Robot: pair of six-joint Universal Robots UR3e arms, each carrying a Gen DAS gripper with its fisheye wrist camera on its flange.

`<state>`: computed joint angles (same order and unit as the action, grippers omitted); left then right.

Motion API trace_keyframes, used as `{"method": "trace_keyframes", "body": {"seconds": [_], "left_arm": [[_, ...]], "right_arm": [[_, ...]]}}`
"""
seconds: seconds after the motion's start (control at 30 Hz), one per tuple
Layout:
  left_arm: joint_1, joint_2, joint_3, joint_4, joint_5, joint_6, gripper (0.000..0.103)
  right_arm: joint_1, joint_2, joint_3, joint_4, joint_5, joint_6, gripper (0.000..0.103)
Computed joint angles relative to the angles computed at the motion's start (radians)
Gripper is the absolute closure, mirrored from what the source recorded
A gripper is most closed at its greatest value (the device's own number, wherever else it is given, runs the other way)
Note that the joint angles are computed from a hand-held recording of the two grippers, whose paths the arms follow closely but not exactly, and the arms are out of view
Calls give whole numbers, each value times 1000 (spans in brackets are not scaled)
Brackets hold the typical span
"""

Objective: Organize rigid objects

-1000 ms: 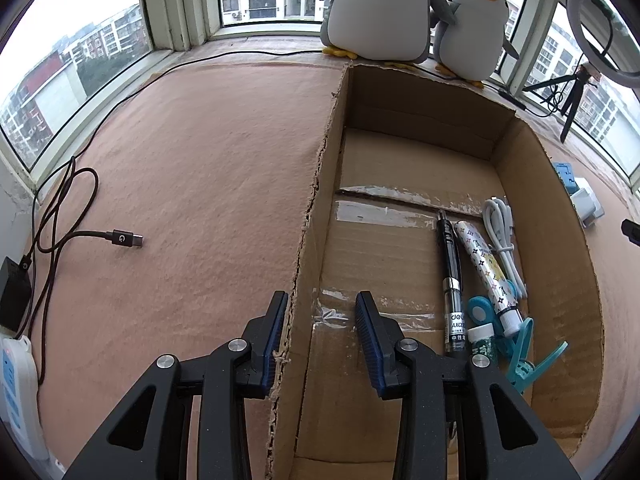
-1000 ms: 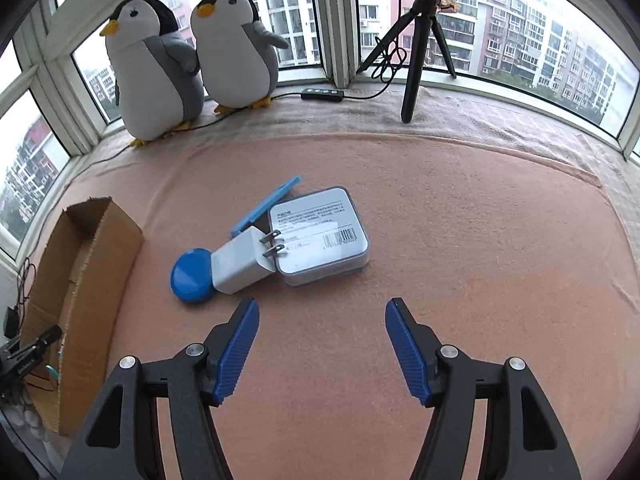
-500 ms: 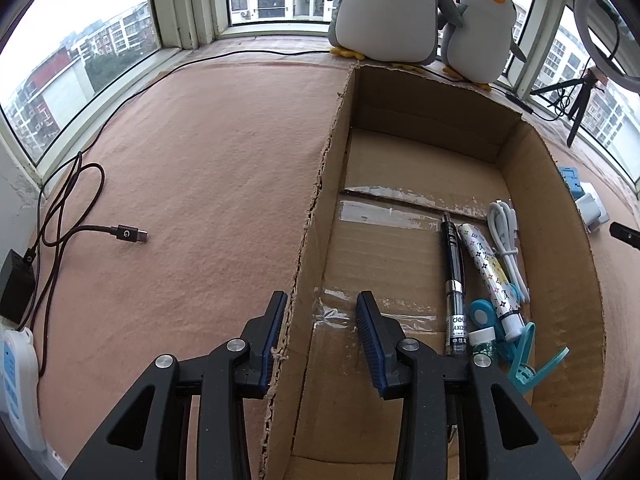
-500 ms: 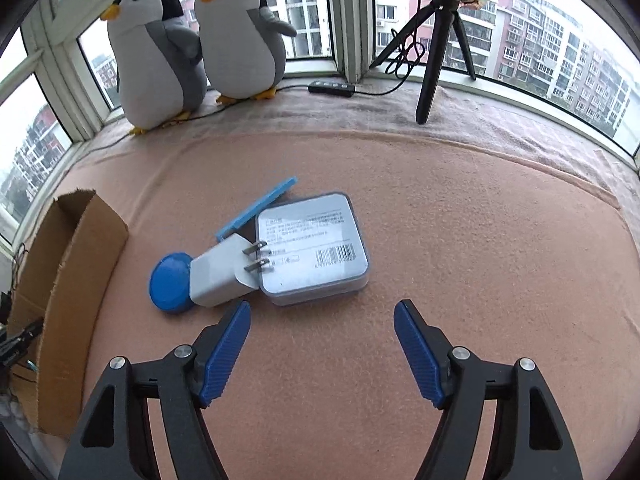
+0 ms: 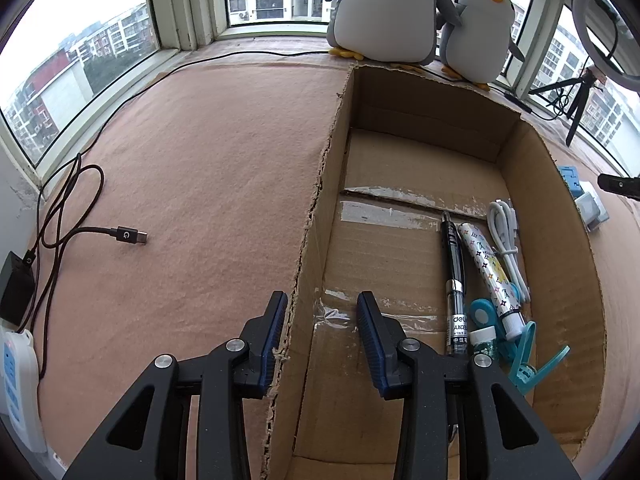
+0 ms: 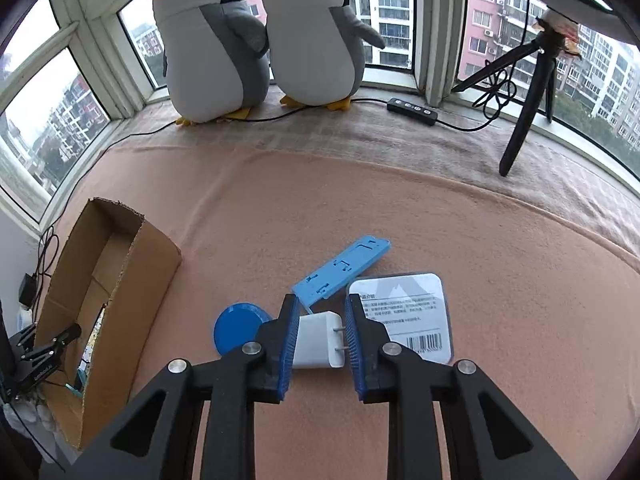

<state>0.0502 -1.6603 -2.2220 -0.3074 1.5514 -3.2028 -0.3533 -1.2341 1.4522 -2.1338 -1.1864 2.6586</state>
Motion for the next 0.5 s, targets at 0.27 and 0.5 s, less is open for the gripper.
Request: {"method": "trace_keyframes", "body": {"seconds": [0.27,0.5], "left_arm": [[16,7,-10,3,-17,3,63],[18,11,-11,0,-19,8,63]], "right_arm": [[34,103,-141,120,-32,21,89],[41,125,-183,166,-46,28,90]]}}
